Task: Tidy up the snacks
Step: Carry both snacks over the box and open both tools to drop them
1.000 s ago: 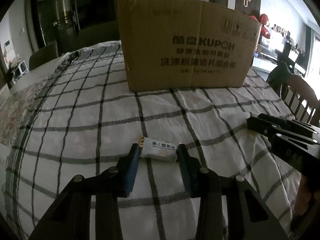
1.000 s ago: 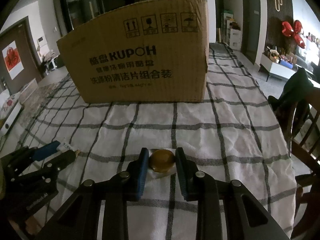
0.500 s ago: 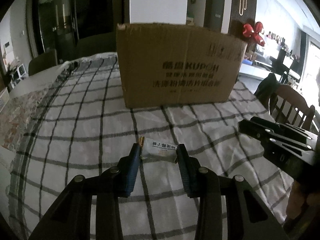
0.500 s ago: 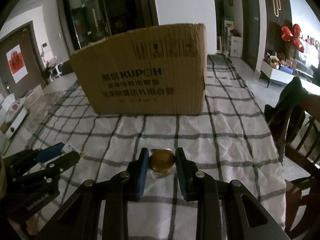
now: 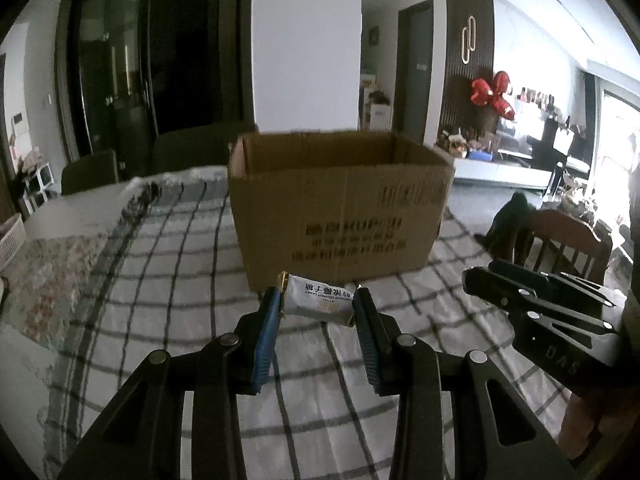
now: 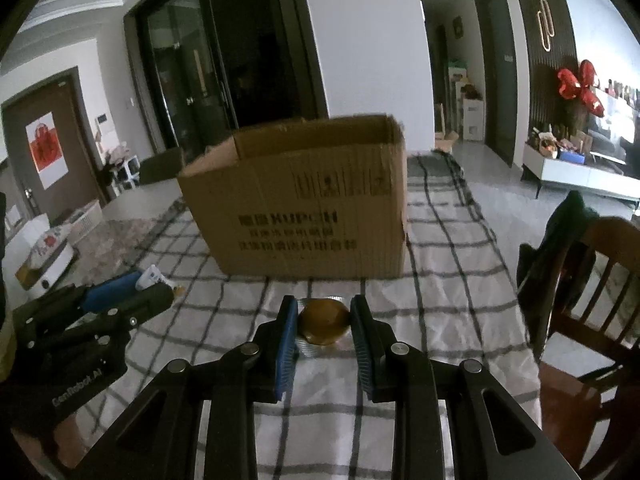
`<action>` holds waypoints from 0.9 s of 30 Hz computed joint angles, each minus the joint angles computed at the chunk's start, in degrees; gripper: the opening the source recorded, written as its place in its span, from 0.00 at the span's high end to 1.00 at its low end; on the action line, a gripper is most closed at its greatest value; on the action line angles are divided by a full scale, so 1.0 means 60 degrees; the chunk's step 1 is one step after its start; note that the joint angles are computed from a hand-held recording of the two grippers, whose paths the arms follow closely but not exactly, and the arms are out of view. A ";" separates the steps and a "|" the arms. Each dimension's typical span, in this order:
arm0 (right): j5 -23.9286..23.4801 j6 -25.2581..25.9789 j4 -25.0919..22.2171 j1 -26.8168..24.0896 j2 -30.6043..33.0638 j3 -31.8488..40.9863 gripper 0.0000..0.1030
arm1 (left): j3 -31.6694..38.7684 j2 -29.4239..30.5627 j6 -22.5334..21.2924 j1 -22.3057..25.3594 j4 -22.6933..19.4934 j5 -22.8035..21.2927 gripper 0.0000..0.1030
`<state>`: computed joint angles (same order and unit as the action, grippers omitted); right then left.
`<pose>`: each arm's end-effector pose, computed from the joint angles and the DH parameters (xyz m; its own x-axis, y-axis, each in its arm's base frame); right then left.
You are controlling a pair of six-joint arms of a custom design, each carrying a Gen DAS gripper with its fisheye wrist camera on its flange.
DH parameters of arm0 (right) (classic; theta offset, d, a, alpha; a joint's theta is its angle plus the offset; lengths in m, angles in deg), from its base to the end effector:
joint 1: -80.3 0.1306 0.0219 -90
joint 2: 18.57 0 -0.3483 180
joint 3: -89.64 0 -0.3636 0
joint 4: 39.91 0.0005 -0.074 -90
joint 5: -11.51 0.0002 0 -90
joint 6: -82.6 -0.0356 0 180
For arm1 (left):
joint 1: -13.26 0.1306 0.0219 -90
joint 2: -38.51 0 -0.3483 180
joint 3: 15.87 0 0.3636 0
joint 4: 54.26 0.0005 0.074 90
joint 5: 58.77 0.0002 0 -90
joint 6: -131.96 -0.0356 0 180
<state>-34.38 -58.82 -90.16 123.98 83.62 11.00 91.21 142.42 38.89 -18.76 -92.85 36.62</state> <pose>0.3945 0.3418 0.3882 -0.4913 0.3069 -0.8151 0.3278 0.9322 0.1534 0.4709 -0.2990 0.4252 -0.4589 0.3499 -0.8167 0.6182 0.7859 -0.0107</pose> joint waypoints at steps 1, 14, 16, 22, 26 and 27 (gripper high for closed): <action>0.0089 0.0071 0.0032 0.0011 -0.0029 0.0040 0.72 | 0.0058 -0.0004 0.0007 0.0002 0.0021 0.0006 0.64; 0.0999 0.1902 0.0795 -0.0278 0.0047 0.0943 0.72 | 0.1693 0.0680 -0.0105 0.0112 0.0405 -0.0071 0.64; 0.1067 0.2281 0.1037 -0.0373 0.0105 0.1078 0.72 | 0.2081 0.0913 -0.0113 0.0134 0.0397 -0.0096 0.64; 0.1157 0.3666 0.1921 -0.0776 0.0358 0.1585 0.72 | 0.3624 0.1853 -0.0059 0.0220 0.0132 0.0038 0.64; 0.0954 0.4308 0.2300 -0.1080 0.0537 0.1880 0.72 | 0.5240 0.2839 -0.0011 0.0234 -0.0534 0.0212 0.64; 0.0913 0.4428 0.2296 -0.1174 0.0616 0.2006 0.72 | 0.5658 0.3095 -0.0012 0.0234 -0.0757 0.0254 0.64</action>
<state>-28.90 -32.26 -76.39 116.93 87.31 23.04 125.16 160.99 38.82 -17.35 -97.39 38.14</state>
